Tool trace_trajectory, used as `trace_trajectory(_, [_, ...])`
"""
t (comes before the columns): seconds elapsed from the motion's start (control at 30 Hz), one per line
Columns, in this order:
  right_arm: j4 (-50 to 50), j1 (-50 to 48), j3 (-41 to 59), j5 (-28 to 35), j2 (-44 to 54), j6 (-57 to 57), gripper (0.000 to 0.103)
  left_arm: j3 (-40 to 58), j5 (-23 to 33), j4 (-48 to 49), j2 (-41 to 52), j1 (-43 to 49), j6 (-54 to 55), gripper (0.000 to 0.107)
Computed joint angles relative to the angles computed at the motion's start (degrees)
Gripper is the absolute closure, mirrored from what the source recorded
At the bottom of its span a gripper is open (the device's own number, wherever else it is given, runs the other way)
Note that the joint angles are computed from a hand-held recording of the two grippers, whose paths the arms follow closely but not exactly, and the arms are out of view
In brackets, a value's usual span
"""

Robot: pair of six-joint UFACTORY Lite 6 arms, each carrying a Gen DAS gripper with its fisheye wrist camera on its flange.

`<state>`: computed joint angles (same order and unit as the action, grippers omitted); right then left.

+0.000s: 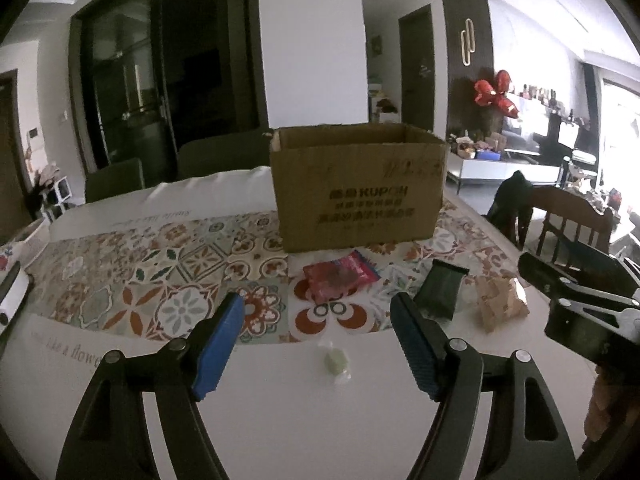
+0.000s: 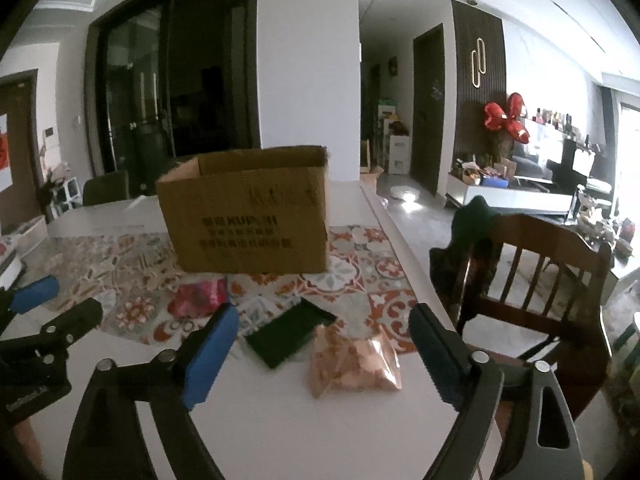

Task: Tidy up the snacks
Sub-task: 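Move both tools back from the box toward the remaining snacks, then grasp the small pale green packet with the left tool while the right tool grasps the peach biscuit pouch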

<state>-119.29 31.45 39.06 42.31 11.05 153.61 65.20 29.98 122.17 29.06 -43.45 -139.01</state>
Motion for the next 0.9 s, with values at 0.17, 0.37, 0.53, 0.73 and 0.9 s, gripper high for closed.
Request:
trace_trajectory(0.17, [-3.96,-2.80,-0.17,-2.30,2.18,5.48,0.014,1.78,0.51,-2.27,2.74,-0.40,1.51,0.032])
trace_trajectory(0.37, [-7.21,-6.22,2.65,-5.64,6.99,9.15,0.014,6.47,-2.46,-5.48,7.78,0.74,3.73,0.033])
trace_trajectory(0.53, [-8.84,-8.28,5.47,-8.11,11.11,10.07,0.014,10.84,-6.99,-8.70,12.35,1.94,5.94,0.038])
trace_trajectory(0.73, [-7.20,-9.87,8.36,-9.27,14.17,7.85,0.014,17.03,-11.45,-16.01,18.04,3.25,12.58,0.047])
trace_trajectory(0.9, [-8.74,-11.08,10.50,-10.94,16.63,8.51,0.014,21.20,-13.69,-23.52,21.46,4.12,19.48,0.055])
